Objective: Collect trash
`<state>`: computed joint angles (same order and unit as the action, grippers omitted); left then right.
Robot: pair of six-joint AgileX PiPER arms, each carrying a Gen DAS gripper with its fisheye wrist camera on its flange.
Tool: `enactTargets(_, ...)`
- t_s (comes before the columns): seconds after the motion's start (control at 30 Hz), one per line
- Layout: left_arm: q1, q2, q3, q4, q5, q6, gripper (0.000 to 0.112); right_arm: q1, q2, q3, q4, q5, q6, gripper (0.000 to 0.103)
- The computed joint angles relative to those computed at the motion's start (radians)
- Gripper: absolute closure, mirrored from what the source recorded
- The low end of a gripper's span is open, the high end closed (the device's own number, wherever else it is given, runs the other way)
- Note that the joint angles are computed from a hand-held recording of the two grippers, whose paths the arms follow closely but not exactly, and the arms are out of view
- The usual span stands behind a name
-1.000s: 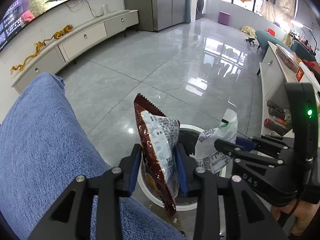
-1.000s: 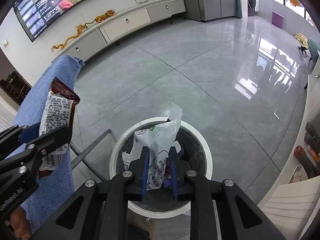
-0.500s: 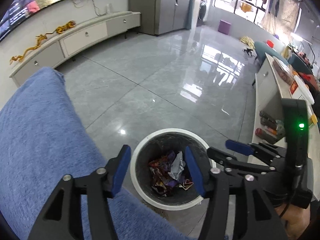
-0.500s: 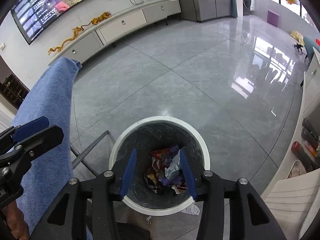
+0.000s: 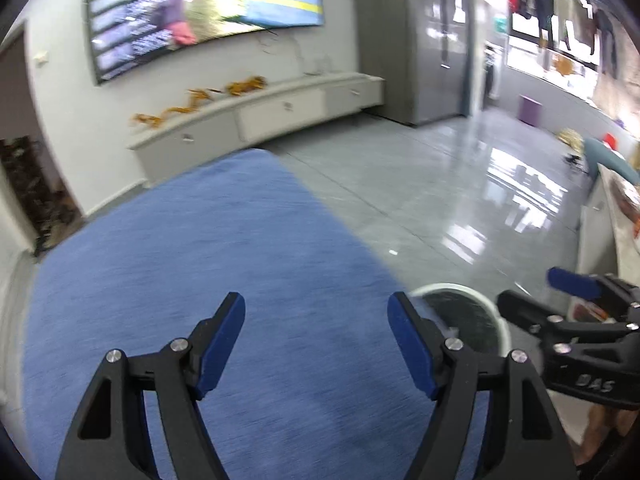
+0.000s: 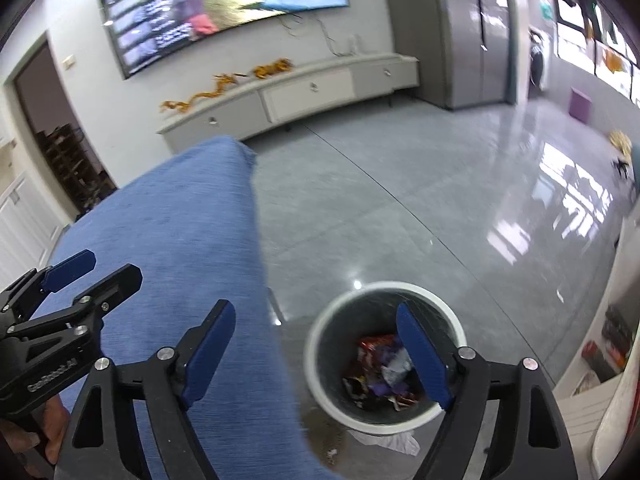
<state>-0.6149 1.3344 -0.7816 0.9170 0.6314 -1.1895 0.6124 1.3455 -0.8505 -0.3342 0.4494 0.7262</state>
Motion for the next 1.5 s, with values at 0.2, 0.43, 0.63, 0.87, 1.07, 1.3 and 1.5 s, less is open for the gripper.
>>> enactTargets(0.2,-0.011,-0.234,0.147,0.080,0.134,-0.076,0.028,0.239,0.015,-0.077,-0.303,0.104,0.328,0.013)
enactTargets(0.43,0.069,-0.483,0.227,0.025,0.220,0.008,0.022,0.403,0.064,-0.159,-0.486,0.204,0.505,0.008)
enactTargets(0.63,0.077,-0.578,0.253,0.018,0.310,0.009,0.018,0.473,0.098,-0.205,-0.547,0.251,0.562,0.006)
enactTargets(0.87,0.211,-0.662,0.285,-0.048,0.270,0.099,0.018,0.545,0.121,-0.222,-0.596,0.313,0.624,0.006)
enactTargets(1.07,0.320,-0.724,0.294,-0.076,0.249,0.170,0.018,0.579,0.126,-0.232,-0.620,0.351,0.654,0.006)
enactTargets(1.3,0.456,-0.752,0.301,-0.153,0.178,0.281,0.018,0.604,0.141,-0.241,-0.641,0.379,0.679,0.006)
enactTargets(1.5,0.454,-0.768,0.306,-0.155,0.186,0.280,0.018,0.616,0.147,-0.245,-0.646,0.395,0.689,0.006)
